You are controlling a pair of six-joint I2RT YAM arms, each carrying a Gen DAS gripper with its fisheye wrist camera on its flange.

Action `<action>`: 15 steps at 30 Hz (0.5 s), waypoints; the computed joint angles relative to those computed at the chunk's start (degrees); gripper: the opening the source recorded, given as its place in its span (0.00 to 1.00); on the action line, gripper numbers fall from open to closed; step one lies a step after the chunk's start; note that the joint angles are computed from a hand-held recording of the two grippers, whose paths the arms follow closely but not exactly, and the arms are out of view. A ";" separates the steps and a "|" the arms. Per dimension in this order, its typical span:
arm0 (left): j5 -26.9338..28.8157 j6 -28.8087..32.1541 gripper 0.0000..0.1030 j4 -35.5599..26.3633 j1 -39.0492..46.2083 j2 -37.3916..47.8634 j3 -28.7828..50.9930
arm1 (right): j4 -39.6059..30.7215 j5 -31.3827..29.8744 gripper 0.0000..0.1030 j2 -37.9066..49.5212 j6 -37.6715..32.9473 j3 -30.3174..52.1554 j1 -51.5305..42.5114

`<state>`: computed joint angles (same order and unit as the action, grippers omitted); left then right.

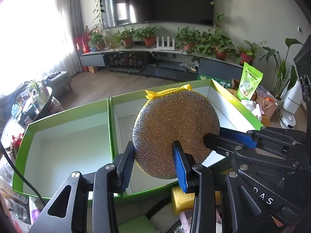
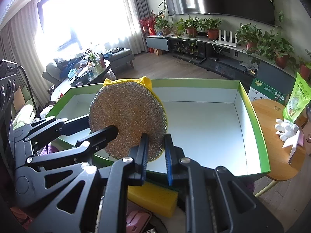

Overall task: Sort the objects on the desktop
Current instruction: 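Lower the scouring pad into the green box and open the left gripper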

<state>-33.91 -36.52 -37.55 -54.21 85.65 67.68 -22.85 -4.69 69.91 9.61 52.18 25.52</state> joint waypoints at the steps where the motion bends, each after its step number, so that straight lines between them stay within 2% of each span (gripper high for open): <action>1: 0.10 -0.11 0.38 -0.08 0.00 0.14 0.03 | 0.05 -0.12 0.17 0.12 -0.07 -0.06 -0.12; 15: 1.26 -0.78 0.38 -2.06 0.46 1.18 0.80 | -0.38 -0.58 0.17 1.02 0.31 -0.41 -0.18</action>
